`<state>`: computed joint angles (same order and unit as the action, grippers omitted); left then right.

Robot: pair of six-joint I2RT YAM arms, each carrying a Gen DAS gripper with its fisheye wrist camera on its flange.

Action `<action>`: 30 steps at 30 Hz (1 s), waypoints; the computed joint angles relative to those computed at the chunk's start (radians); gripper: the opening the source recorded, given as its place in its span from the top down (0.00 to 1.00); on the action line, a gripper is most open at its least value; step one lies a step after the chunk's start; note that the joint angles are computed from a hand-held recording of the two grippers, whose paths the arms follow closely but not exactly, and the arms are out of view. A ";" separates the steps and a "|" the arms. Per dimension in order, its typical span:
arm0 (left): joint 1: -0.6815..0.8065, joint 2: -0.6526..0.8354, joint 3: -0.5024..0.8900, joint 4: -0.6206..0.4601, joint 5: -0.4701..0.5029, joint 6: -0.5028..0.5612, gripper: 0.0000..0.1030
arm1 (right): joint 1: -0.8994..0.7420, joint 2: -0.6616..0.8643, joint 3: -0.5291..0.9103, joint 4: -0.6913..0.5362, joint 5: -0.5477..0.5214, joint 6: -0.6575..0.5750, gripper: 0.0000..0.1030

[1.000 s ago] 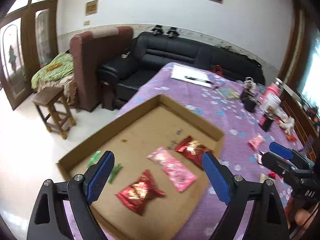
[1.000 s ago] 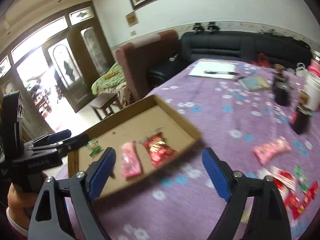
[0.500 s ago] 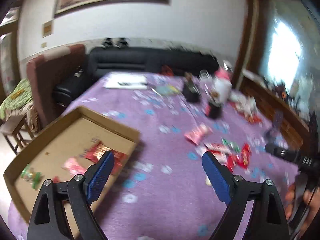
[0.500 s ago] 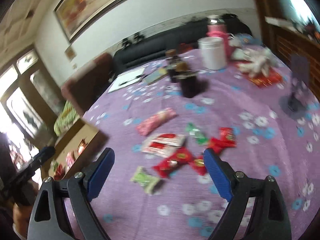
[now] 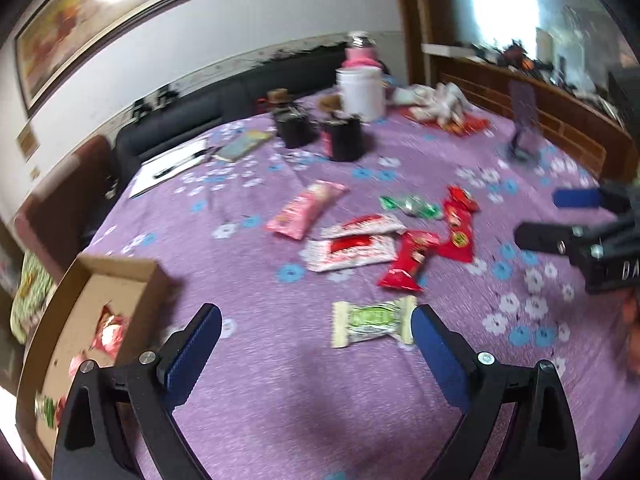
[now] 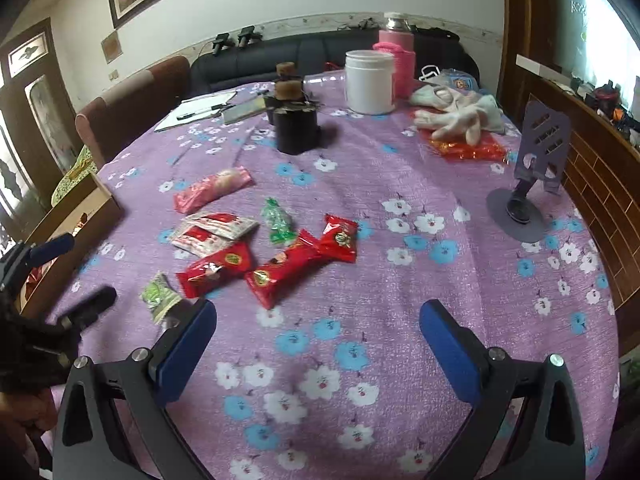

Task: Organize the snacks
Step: 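Grasp the green-white candy with the left tool while the right tool grasps a red packet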

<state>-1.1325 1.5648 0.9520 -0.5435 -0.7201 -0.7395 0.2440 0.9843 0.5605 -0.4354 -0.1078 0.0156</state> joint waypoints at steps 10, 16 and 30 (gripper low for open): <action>0.183 -0.078 -0.109 0.267 0.393 0.413 0.06 | -0.033 0.104 0.026 0.049 -0.083 0.016 0.02; 0.225 -0.029 -0.065 0.260 0.540 0.552 0.25 | 0.039 0.154 0.046 0.080 -0.036 0.056 0.15; 0.245 0.105 0.029 0.198 0.639 0.636 0.36 | 0.121 0.352 0.134 0.100 0.005 0.155 0.51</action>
<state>-0.8871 1.6697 0.9813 -0.3454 -0.0806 -0.1035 0.3647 1.3358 0.6948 -0.3352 -0.1029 0.1710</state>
